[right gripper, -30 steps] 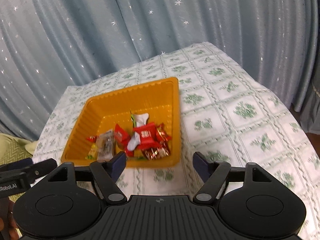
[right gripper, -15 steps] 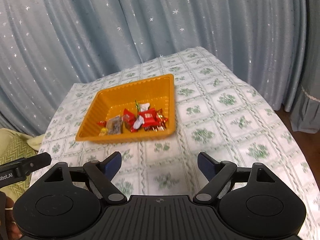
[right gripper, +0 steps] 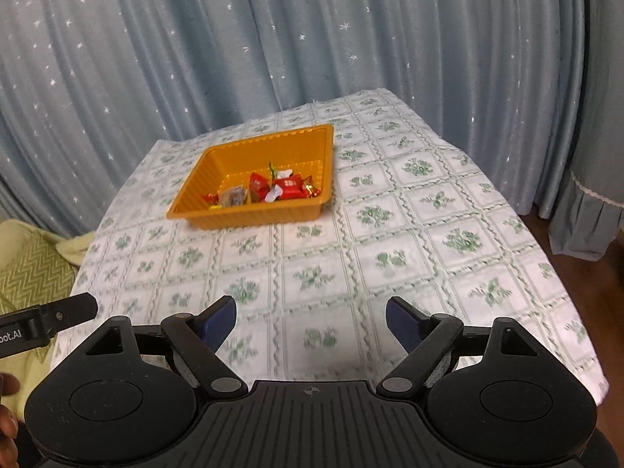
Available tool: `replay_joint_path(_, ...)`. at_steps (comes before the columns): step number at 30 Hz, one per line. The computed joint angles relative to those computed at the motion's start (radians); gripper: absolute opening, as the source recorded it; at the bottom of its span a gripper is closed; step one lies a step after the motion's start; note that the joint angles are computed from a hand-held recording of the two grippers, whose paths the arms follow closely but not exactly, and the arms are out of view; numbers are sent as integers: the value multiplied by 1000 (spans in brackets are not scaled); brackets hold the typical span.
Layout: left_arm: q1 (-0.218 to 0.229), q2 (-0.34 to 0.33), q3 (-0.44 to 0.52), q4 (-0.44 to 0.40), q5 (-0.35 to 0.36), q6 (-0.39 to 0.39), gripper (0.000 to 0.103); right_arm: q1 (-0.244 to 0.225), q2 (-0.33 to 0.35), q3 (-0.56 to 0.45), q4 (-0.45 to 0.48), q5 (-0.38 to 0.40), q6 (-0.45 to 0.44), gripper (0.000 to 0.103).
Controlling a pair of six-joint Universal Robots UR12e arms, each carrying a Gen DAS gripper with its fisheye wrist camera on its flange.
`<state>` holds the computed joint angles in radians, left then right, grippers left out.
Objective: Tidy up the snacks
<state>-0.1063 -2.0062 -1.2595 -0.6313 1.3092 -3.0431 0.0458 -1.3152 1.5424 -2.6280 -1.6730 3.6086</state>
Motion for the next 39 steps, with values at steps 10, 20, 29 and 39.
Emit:
replay_joint_path(10,-1,83,-95,44,44,12,103,35,-68,62,-12,-48,-15,84)
replay_joint_path(20,12,153,-183,82,33,8,103,72,-110,96,-36,-62,-44,84)
replay_joint_path(29,19,198,-238,107,18,29,103,100,-135,127,-56,-88,-59,84)
replay_joint_path(39,27,237,-290,119,-4,48,103,117,-163,160,-62,-122,-69,84)
